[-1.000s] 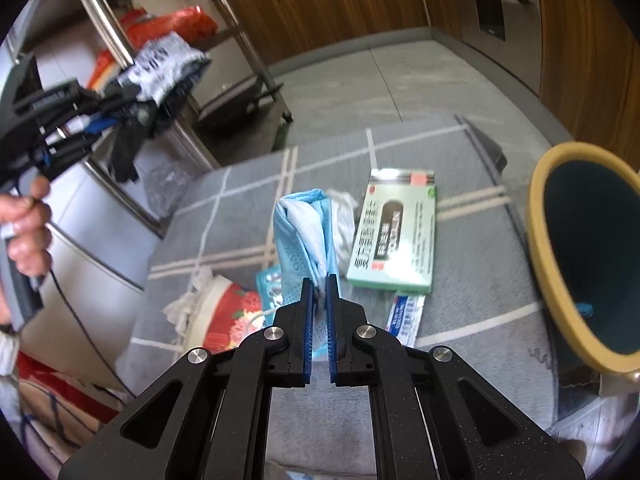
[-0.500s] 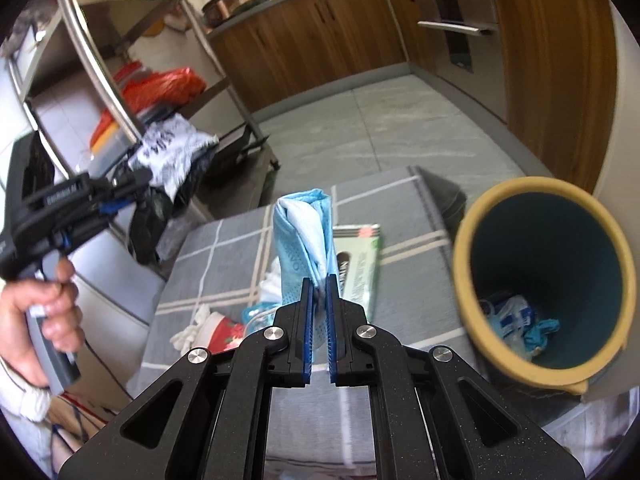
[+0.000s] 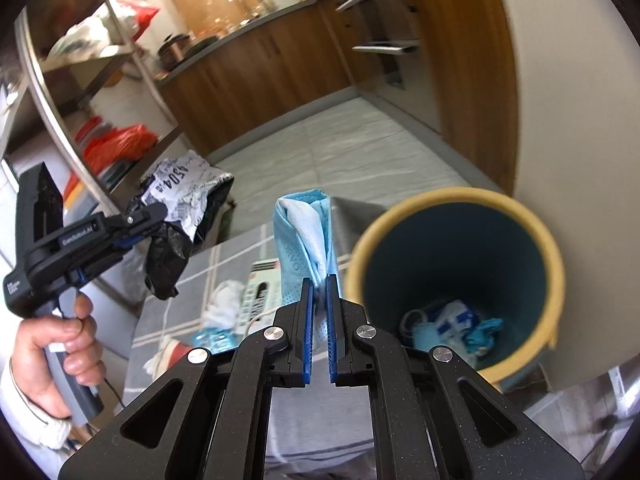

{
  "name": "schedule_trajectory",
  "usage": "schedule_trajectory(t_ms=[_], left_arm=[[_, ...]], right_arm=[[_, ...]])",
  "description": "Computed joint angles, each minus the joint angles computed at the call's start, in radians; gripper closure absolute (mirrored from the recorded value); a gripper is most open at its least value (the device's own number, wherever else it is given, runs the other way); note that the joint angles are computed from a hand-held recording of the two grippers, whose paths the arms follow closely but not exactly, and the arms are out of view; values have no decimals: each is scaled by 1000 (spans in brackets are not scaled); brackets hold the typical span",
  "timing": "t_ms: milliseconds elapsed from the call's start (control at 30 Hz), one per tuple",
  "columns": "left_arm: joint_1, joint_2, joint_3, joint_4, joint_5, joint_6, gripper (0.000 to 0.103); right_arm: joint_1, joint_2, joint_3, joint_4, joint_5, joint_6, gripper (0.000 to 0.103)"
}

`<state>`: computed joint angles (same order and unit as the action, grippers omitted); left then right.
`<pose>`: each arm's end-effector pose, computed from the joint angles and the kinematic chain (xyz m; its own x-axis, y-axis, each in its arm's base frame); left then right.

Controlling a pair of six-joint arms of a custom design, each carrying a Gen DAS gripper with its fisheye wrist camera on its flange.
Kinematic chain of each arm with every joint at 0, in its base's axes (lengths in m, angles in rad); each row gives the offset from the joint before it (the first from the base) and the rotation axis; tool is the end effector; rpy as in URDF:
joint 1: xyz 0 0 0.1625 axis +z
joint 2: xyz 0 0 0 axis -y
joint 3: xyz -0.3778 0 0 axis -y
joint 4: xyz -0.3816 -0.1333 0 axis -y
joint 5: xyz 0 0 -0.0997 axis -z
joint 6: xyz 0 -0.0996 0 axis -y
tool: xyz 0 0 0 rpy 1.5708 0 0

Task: Collect trash
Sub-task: 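Carry the black bag and blue mask over the bin with both grippers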

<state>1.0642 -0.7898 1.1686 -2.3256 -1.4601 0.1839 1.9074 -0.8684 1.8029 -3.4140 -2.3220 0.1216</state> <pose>-0.2375 -0.7255 0.2342 -0.7912 0.5880 -0.1682 0.6062 0.7179 -0.3422 0.2564 -0.5349 0.1778 -0.8859 0.3351 0.3208 -0.0963 0.5436 -0.8338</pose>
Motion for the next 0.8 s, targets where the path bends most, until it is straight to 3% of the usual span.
schedule_trajectory(t_ms=[333, 800], left_arm=[[-53, 61, 33, -37, -41, 5, 79], [-100, 140, 69, -71, -64, 12, 79]], right_arm=[[-25, -84, 119, -111, -75, 23, 96], [-48, -104, 164, -185, -148, 70, 96]])
